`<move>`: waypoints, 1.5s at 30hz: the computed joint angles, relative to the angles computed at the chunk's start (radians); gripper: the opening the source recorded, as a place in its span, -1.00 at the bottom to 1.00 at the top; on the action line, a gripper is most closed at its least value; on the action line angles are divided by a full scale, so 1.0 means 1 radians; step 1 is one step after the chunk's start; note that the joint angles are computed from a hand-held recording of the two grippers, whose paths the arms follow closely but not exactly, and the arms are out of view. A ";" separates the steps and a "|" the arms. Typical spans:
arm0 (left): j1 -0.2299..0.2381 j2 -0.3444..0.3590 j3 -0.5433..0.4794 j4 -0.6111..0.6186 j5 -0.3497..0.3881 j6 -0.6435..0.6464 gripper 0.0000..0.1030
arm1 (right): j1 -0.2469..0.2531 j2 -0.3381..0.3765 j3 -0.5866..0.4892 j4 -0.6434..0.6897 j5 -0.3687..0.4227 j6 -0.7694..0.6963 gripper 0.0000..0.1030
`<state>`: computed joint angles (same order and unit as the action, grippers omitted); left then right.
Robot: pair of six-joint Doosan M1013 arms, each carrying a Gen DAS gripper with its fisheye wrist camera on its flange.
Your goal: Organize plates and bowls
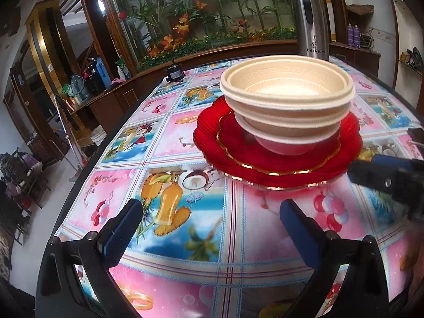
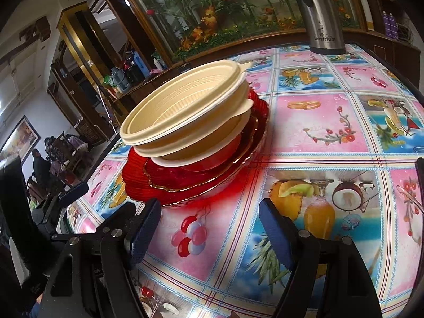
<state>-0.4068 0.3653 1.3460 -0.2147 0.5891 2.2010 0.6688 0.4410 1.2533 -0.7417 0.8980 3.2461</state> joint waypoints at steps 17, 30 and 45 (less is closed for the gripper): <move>0.005 -0.032 0.051 -0.039 -0.089 0.047 1.00 | -0.002 -0.010 0.016 0.010 0.021 0.052 0.56; 0.020 -0.014 0.017 -0.120 -0.019 0.085 1.00 | -0.001 0.000 -0.004 0.033 0.067 0.042 0.56; 0.006 -0.020 0.030 -0.055 -0.052 0.051 1.00 | 0.001 0.001 -0.007 0.024 0.064 0.039 0.56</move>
<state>-0.4013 0.3457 1.3760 -0.2702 0.5371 2.2524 0.6696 0.4420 1.2467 -0.7181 0.9625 3.2852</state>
